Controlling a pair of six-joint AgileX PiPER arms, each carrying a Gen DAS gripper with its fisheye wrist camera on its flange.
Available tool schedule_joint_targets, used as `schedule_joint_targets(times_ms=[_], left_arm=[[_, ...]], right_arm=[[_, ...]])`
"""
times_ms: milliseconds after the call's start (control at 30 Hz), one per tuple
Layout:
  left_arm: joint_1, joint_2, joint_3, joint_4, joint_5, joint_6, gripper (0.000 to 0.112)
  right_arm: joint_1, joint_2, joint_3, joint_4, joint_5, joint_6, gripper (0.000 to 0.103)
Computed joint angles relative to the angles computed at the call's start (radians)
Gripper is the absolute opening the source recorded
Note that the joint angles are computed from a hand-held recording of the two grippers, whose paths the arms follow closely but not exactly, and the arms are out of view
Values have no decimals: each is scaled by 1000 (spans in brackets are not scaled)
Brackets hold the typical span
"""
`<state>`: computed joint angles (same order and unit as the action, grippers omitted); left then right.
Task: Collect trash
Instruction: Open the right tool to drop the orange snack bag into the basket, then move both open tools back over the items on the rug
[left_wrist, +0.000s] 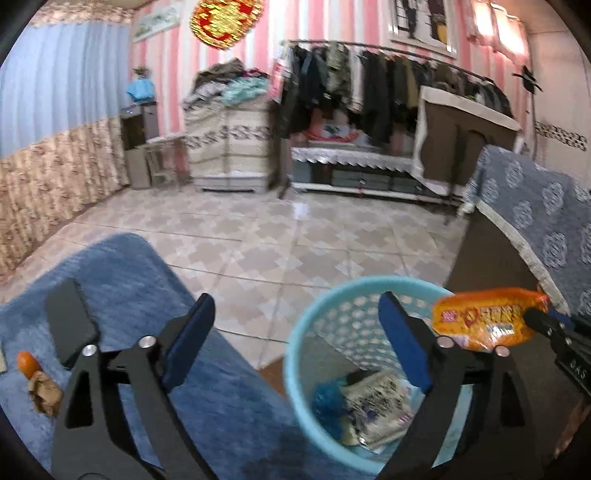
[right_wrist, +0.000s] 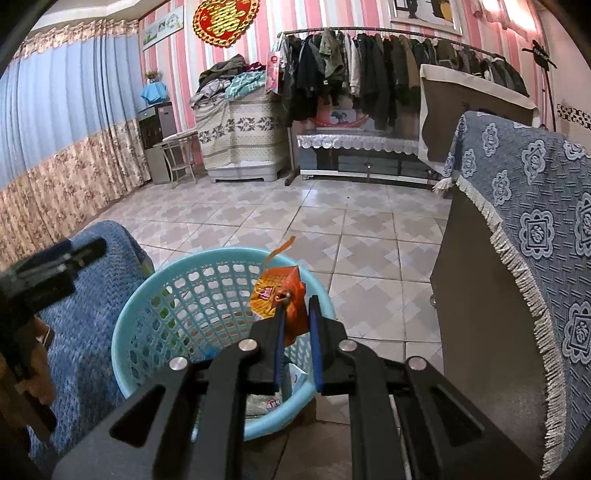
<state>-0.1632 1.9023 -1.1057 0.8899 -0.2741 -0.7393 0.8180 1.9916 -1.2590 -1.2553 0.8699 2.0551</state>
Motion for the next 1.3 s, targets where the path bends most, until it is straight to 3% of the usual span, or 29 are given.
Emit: schedule_joint_targets(times_ms=[67, 300, 333, 400, 533, 600, 667, 833, 1067, 1300], left_arm=[[19, -11, 0, -83, 5, 75, 93], [96, -46, 15, -87, 9, 66, 96], [109, -51, 20, -94, 6, 73, 96], [128, -60, 28, -100, 6, 80, 96], [170, -84, 54, -92, -9, 84, 96], [193, -99, 64, -73, -14, 76, 96], [219, -113, 77, -50, -30, 59, 96], [285, -154, 107, 46, -64, -40, 97], [366, -215, 175, 27, -101, 10, 97], [516, -258, 220, 156, -173, -85, 97]], right_arm=[[-4, 16, -26, 9, -9, -22, 12], [-29, 115, -181, 81, -53, -145, 16], [-34, 135, -214, 101, -59, -176, 21], [-39, 157, -245, 107, -67, -198, 59], [-33, 206, -326, 123, -50, -264, 70], [-22, 217, -350, 120, -28, -277, 85], [-3, 217, -358, 95, 9, -265, 92], [14, 218, -398, 115, 62, -312, 95], [53, 219, -457, 104, 121, -356, 95], [118, 258, -560, 69, 180, -378, 97]])
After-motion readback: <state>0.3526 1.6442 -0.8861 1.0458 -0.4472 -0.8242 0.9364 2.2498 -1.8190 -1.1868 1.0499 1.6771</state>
